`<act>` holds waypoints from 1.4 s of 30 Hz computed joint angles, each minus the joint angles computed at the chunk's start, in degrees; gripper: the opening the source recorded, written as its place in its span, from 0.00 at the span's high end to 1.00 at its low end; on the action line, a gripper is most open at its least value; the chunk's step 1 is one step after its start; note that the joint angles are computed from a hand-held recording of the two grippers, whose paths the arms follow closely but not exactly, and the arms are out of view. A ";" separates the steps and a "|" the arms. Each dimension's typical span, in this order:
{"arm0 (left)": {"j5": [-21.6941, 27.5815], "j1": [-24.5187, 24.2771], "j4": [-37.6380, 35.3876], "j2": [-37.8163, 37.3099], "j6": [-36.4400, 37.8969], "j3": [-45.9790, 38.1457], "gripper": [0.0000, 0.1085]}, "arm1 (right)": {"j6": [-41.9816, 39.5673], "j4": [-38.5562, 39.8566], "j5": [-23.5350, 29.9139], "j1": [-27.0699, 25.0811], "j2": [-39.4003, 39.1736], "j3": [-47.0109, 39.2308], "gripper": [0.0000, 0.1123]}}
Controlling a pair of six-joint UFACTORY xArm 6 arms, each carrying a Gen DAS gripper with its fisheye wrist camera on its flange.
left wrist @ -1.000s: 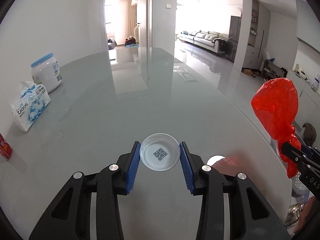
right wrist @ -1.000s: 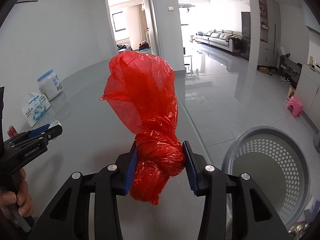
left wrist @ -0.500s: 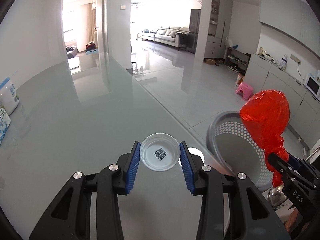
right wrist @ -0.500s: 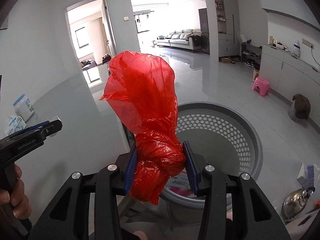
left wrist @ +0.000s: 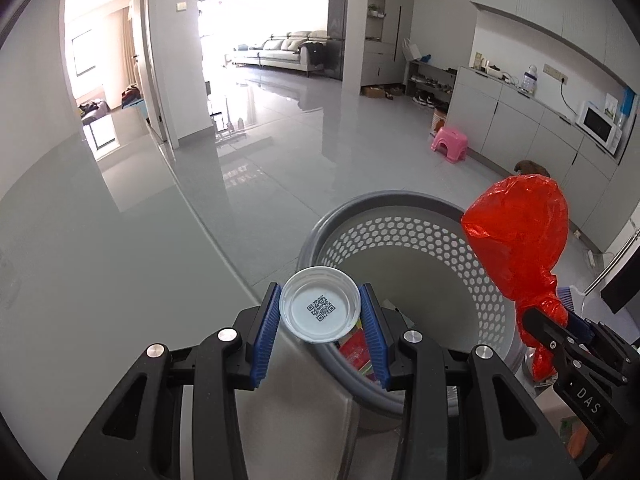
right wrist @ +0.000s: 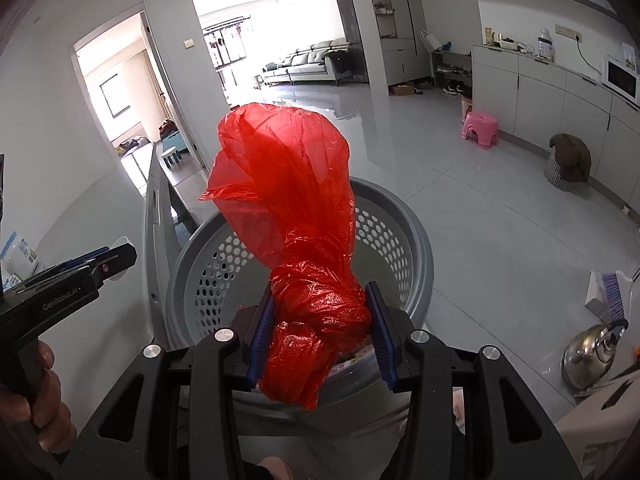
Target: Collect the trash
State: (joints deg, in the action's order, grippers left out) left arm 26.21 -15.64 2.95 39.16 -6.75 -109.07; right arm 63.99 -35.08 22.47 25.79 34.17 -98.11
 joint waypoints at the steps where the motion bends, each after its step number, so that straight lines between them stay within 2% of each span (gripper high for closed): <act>1: 0.89 -0.26 0.12 1.31 0.06 -1.89 0.64 | -0.73 0.89 -0.73 -0.38 0.08 0.41 0.62; 5: 4.92 -1.11 0.74 6.39 -0.12 -9.72 0.63 | -3.89 3.89 -2.13 -1.41 2.07 -1.19 0.62; 11: 8.13 -1.91 2.77 10.73 -2.05 -16.43 0.63 | -12.50 12.05 -1.90 -2.32 6.29 -6.79 0.62; 15: 9.81 -2.07 2.88 12.28 -2.57 -18.97 0.62 | -13.87 12.74 -2.82 -2.93 7.26 -7.45 0.62; 17: 9.47 -1.96 2.69 12.05 -2.50 -18.56 0.53 | -13.18 11.99 -3.26 -3.21 7.35 -7.43 0.60; 19: 8.99 -1.91 3.21 11.98 -3.13 -18.46 0.42 | -10.67 10.02 -4.26 -2.89 6.41 -5.81 0.49; 20: 8.79 -1.92 3.49 11.84 -3.40 -18.23 0.41 | -9.48 8.96 -4.96 -3.00 6.04 -5.17 0.42; 22: 8.34 -1.82 3.56 11.22 -3.62 -17.27 0.38 | -5.28 5.20 -5.78 -2.56 4.78 -3.53 0.40; 24: 8.24 -1.86 3.70 10.76 -4.19 -16.75 0.35 | -4.81 4.53 -5.64 -2.49 4.56 -3.45 0.40; 32: 6.24 -1.84 5.99 7.96 -6.16 -12.54 0.35 | -5.50 5.34 -5.40 -2.11 4.44 -3.75 0.39; 37: 5.10 -1.81 7.42 6.42 -7.72 -10.39 0.31 | -7.52 7.32 -5.30 -2.31 4.72 -4.31 0.39; 42: 4.46 -1.52 7.57 5.14 -8.38 -8.77 0.25 | -5.48 4.92 -5.28 -2.02 4.09 -3.96 0.34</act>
State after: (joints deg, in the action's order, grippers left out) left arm 30.67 -17.16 10.52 44.30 -15.13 -117.84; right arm 58.51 -30.17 17.19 23.77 38.26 -102.06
